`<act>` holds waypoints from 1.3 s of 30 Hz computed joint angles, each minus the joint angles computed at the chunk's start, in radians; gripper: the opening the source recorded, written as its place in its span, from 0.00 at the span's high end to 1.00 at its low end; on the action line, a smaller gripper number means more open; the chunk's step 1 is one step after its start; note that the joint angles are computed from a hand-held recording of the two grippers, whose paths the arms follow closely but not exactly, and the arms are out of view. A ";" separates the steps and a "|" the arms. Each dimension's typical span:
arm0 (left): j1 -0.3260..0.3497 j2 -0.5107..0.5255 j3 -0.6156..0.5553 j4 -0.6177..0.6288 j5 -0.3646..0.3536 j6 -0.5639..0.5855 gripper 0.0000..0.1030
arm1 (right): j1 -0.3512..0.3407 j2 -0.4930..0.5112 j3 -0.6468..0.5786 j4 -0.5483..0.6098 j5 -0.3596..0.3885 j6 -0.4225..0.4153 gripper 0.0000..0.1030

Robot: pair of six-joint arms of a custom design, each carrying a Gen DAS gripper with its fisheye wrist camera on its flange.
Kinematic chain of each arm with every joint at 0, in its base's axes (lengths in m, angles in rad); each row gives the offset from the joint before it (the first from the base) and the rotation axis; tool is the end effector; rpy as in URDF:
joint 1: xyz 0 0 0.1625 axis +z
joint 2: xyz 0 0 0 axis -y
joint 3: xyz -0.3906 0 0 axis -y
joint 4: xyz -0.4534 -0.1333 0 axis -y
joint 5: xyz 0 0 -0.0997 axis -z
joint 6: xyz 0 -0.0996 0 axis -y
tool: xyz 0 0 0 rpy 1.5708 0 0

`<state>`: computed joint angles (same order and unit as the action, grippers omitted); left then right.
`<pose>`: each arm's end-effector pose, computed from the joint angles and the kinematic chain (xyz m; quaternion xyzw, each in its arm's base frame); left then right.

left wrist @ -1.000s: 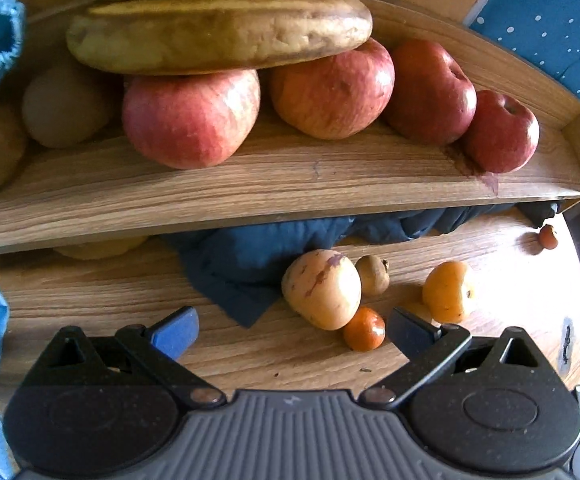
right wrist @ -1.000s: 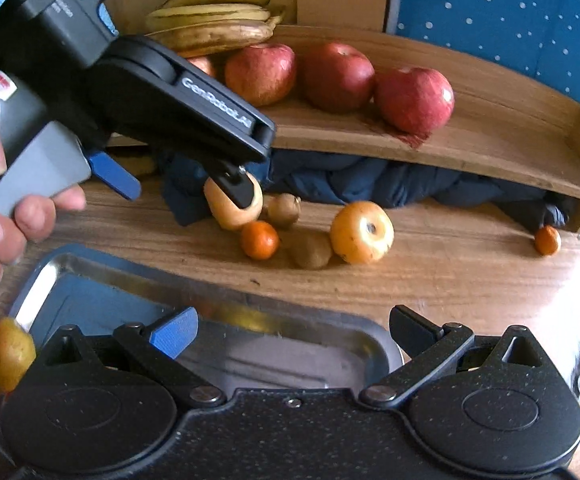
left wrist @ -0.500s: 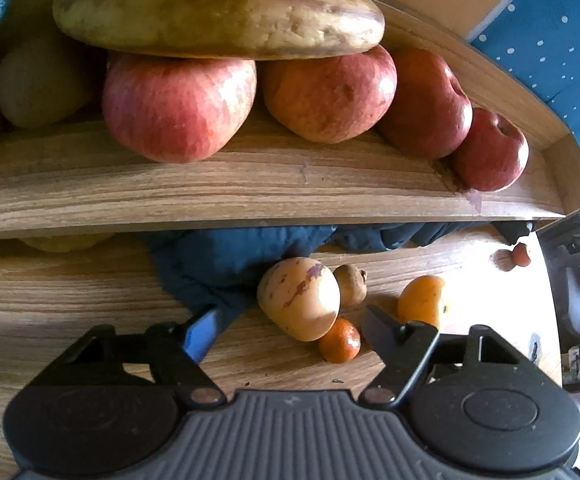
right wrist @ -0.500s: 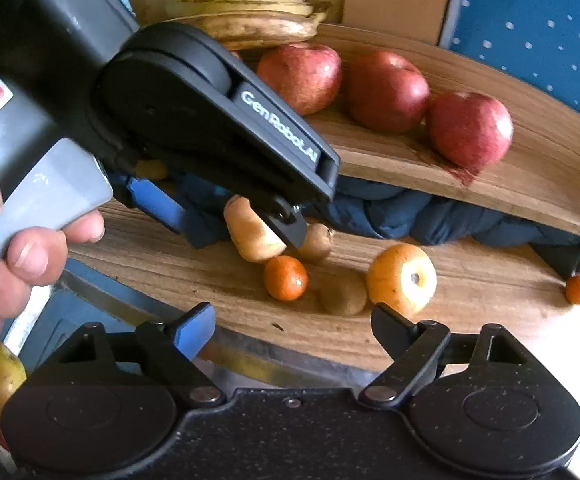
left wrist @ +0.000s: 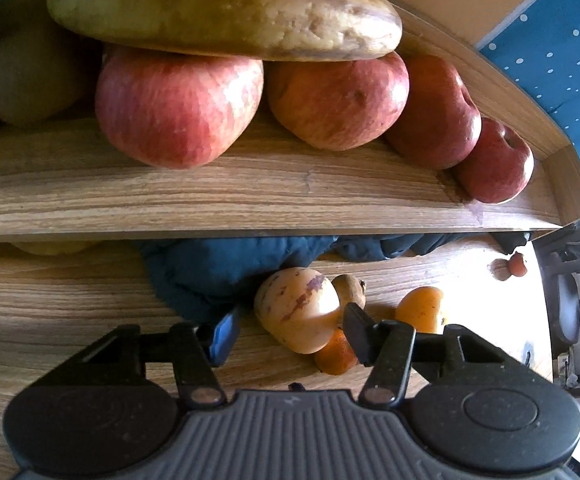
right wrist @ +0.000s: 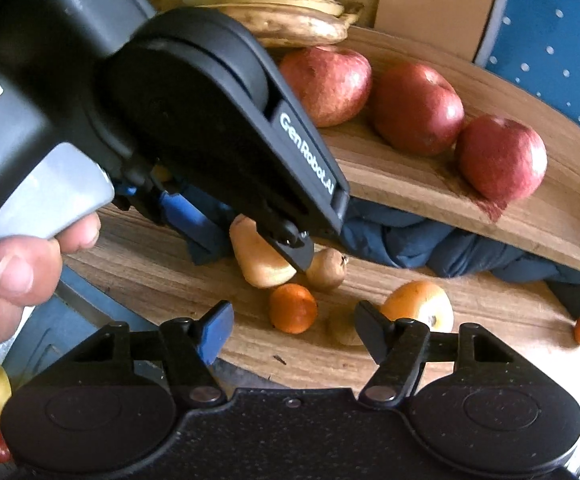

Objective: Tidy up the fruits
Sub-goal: 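Close the left tool on the striped pepino melon while the right tool grasps a small orange, then carry the pepino with the left tool while the right tool carries the orange over the tray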

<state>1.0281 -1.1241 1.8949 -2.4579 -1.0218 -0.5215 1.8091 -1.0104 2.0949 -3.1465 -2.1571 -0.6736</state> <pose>-0.1527 -0.6119 0.1261 -0.0056 0.9610 -0.1855 0.2048 0.2050 -0.5127 0.0664 0.3458 -0.8647 0.1668 0.3239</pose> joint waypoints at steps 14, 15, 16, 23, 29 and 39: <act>0.004 -0.006 0.005 -0.010 -0.017 -0.007 0.50 | 0.007 0.019 -0.016 0.024 -0.012 -0.037 0.53; 0.005 -0.005 0.005 -0.012 -0.017 -0.007 0.50 | 0.005 0.023 -0.017 0.021 -0.010 -0.039 0.55; 0.004 -0.006 0.006 -0.011 -0.016 -0.007 0.50 | 0.006 0.025 -0.018 0.019 -0.012 -0.041 0.55; 0.003 -0.005 0.005 -0.010 -0.015 -0.011 0.51 | 0.004 0.037 -0.021 0.003 -0.026 -0.067 0.63; 0.001 -0.006 0.005 -0.006 -0.012 -0.018 0.51 | 0.002 0.046 -0.028 -0.010 -0.031 -0.090 0.69; -0.014 -0.003 0.016 -0.006 -0.003 -0.028 0.51 | 0.001 0.042 -0.024 -0.008 -0.024 -0.119 0.72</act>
